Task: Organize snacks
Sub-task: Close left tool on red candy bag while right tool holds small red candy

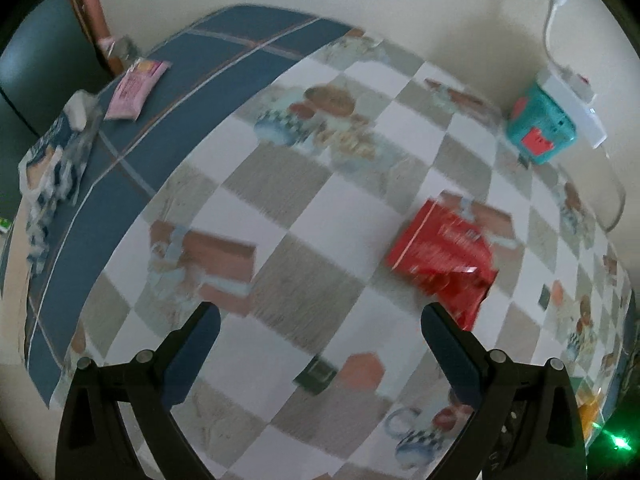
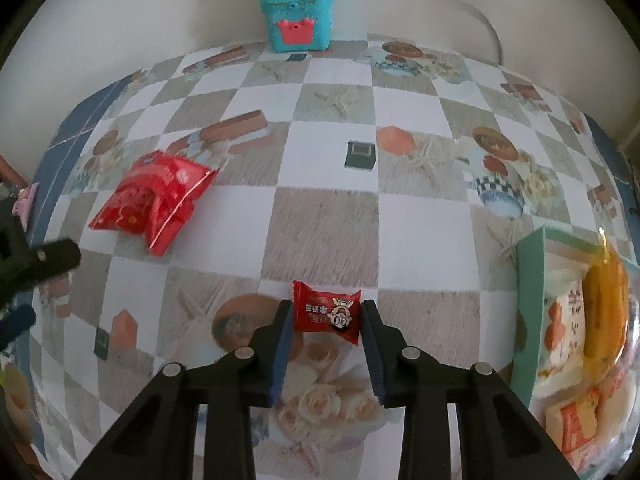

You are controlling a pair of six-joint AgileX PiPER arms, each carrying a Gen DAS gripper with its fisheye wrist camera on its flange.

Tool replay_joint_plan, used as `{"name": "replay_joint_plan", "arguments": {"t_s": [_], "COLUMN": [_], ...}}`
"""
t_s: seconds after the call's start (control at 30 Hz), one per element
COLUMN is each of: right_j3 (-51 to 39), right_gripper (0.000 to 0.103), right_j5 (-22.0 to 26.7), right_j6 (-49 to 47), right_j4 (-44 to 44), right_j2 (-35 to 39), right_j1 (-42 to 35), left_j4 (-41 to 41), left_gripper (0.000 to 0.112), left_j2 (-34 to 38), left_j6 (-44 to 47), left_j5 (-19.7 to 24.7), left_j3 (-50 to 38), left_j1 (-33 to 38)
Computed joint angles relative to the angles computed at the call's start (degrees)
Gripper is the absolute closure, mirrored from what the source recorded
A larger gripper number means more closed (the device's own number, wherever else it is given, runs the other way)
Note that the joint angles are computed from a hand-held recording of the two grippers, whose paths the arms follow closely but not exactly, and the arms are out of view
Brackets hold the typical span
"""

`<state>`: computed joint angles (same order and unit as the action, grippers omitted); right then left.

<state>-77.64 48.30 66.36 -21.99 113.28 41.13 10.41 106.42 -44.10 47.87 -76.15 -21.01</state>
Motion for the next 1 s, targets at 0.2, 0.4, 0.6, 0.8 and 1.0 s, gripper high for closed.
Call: {"name": "replay_joint_plan", "arguments": {"t_s": [0.2,0.4,0.6,0.8,1.0], "right_j3": [0.94,1.5,1.33,1.1,0.7], "right_gripper": [0.07,0.07,0.07,0.07,0.07], "right_j5": [-2.46,-3.69,-4.3,-4.48,-4.06], "right_j6": [-1.87,-0.52,-1.11,-1.72,-2.01], "right_j4": [-1.24,-2.76,-3.43,-3.65,-3.73], "right_j2": [-0.38,-0.26,0.1,0.37,0.52], "right_j1": [-3.14,-3.09,-3.52,-3.82,-3.76], "left_j4": [0.34,0.66,0.19,-2.01,-1.77], "left_gripper": [0.012,0.012,0.012,0.012,0.015], "left_j2": [3.96,6.64,9.7,13.71,14.35], "left_j6": [1.71,3.44,5.3,8.1,7.14], "left_j5": [-3.89,-7.14,-9.11,-9.04,-8.8], "left_j3": [-3.77,-5.38,-8.6,-11.95,-11.59], "left_j1": [-2.33,-2.94,-2.86,-2.83,-2.9]}}
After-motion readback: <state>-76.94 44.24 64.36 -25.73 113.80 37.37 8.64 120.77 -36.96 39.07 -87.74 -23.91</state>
